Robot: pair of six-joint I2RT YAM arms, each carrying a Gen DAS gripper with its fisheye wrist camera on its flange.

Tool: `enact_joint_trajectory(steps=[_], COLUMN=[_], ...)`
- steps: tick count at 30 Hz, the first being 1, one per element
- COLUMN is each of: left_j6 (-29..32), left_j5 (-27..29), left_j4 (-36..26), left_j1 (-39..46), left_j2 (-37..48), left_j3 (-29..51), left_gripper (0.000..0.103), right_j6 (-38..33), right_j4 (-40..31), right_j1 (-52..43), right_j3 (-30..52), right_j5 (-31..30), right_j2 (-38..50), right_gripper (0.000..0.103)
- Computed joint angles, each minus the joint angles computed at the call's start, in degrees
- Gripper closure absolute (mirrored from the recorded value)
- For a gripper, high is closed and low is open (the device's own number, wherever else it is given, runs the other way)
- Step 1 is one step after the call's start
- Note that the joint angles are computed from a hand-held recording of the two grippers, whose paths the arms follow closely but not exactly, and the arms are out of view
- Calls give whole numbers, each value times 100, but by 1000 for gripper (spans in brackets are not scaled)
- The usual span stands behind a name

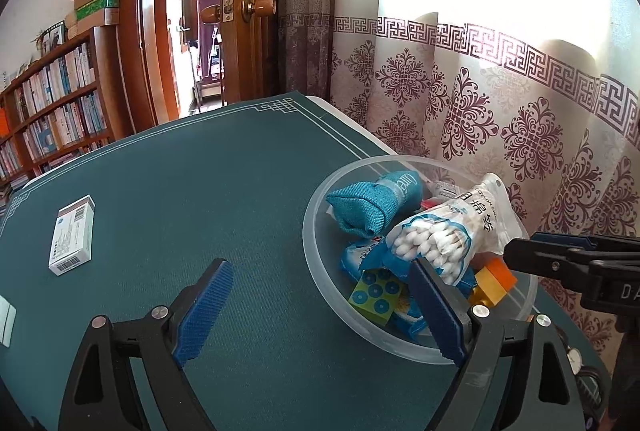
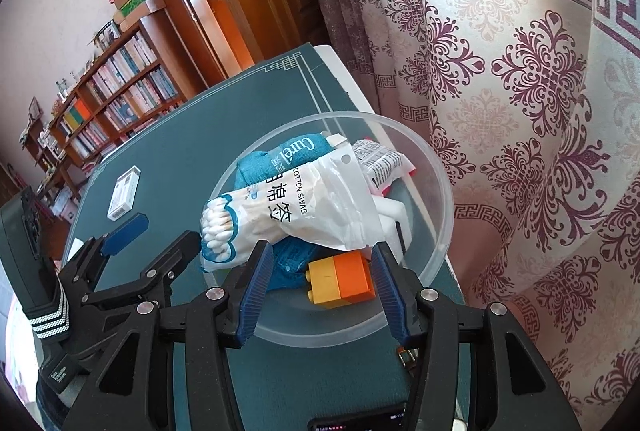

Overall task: Organize objects
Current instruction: 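Withdraw the left tool from the bowl toward the remaining items, then grasp the white block with the left tool while the right tool grasps the white medicine box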

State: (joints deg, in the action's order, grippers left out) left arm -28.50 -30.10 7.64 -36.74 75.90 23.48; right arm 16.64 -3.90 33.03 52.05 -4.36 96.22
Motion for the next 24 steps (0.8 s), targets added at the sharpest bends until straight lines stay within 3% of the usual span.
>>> enact_joint_trajectory(steps=[12,17,21,24], left_j6=[-70,23,166,371], left_j5=[-69,47,247,473], left_j4=[-601,-965,-1291,-1588], left_j1=[244,639,1128,1640], left_j2=[-1295,-2139,-2829,-3412], left_j3=[-626,-974,-1224,-1380], left_gripper=[8,8,8,7], right_j6=[-6,42,69,97], right_j4=[-344,-386,-223,-68], right_j1=[18,118,477,768], right_j3=[1157,959,576,409], right_j5=[337,590,1392,1586], right_j2=[1207,866,297,-46], right_gripper=[50,50,50,50])
